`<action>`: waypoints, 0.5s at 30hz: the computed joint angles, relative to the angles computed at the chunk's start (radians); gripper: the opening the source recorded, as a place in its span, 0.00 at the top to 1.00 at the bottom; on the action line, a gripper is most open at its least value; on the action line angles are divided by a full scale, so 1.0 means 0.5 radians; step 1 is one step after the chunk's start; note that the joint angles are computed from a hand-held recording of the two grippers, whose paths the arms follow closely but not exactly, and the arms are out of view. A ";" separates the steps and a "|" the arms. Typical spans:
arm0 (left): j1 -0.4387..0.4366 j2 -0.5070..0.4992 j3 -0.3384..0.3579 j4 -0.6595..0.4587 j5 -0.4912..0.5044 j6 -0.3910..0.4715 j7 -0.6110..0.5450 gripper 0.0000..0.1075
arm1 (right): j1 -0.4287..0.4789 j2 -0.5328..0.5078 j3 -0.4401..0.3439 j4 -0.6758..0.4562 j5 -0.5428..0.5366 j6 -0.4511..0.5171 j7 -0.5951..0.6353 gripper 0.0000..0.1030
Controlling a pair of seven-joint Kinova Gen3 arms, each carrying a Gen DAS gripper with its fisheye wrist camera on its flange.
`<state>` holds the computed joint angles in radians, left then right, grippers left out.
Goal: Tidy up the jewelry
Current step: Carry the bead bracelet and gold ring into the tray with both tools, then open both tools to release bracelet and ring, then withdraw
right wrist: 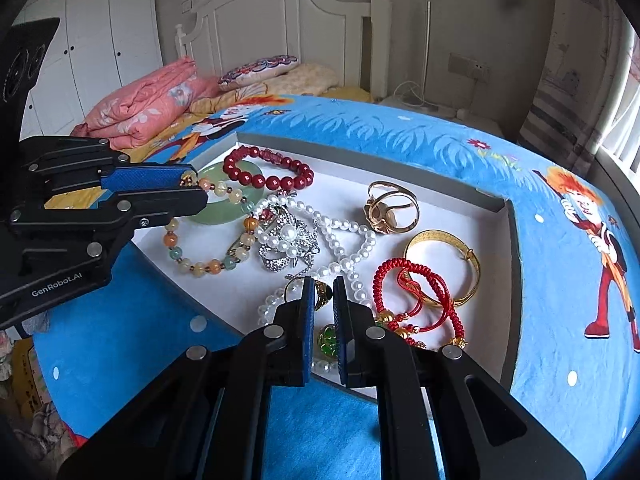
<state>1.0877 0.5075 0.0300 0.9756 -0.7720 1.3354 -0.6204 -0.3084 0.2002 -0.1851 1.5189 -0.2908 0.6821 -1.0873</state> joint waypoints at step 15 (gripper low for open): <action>0.215 -0.106 0.047 0.328 -0.375 0.152 0.779 0.10 | 0.160 -0.158 0.055 0.155 -0.418 -0.057 0.191 0.87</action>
